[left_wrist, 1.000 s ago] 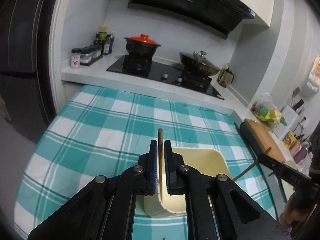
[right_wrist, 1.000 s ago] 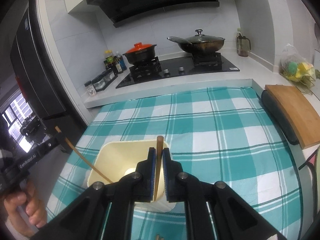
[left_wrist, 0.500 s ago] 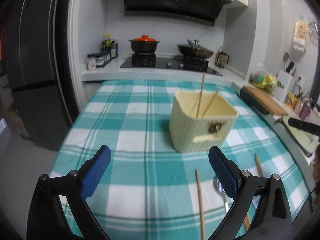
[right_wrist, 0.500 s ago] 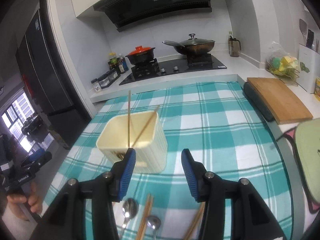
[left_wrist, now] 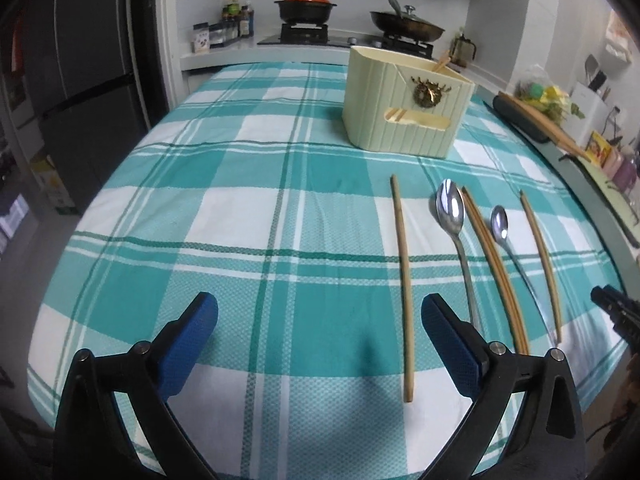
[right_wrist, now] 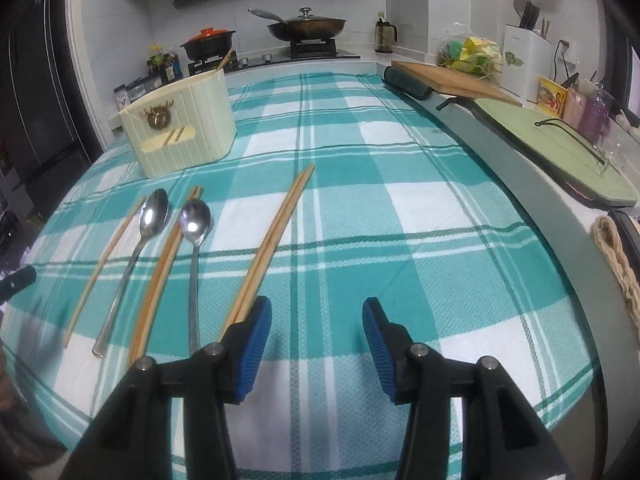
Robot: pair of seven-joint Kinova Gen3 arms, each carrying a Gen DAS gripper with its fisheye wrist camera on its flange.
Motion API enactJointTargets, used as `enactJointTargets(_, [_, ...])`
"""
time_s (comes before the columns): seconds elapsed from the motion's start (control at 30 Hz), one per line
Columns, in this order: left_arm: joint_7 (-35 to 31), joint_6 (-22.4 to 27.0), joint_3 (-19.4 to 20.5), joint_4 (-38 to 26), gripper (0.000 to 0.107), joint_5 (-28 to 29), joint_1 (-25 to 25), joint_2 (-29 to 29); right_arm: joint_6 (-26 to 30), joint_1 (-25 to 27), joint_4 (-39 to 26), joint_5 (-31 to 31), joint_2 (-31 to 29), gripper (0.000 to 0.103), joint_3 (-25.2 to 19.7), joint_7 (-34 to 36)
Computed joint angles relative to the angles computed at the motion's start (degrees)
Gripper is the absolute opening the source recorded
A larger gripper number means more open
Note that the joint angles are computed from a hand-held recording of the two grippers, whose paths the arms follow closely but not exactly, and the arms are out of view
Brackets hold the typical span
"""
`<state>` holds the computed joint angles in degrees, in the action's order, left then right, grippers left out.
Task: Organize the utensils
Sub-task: 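Move both tools back down toward the remaining chopsticks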
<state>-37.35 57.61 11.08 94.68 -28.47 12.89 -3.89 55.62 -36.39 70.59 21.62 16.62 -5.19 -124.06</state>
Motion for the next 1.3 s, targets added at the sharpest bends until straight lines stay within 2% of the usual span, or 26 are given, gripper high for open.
enactJointTargets(0.07, [-1.14, -0.63, 0.02, -0.04, 0.102, 1.02, 0.24, -0.12, -0.4, -0.84, 0.99, 1.25, -0.4, 0.048, 0.13, -0.95])
enactJointTargets(0.2, [-3.94, -3.65, -1.17, 0.69, 0.102, 6.86, -0.53, -0.75, 0.04, -2.07, 0.92, 3.73, -0.19, 0.048, 0.33, -2.26])
enactJointTargets(0.37, [-2.83, -2.14, -0.11, 0.4, 0.102, 5.72, -0.29, 0.08, 0.87, -2.45, 0.64, 4.77, 0.18, 0.048, 0.48, -3.16])
enactJointTargets(1.3, [-2.84, -2.64, -1.47, 2.68, 0.102, 8.38, -1.4, 0.29, 5.38, -4.64, -0.9, 8.96, 2.21, 0.048, 1.11, -4.14])
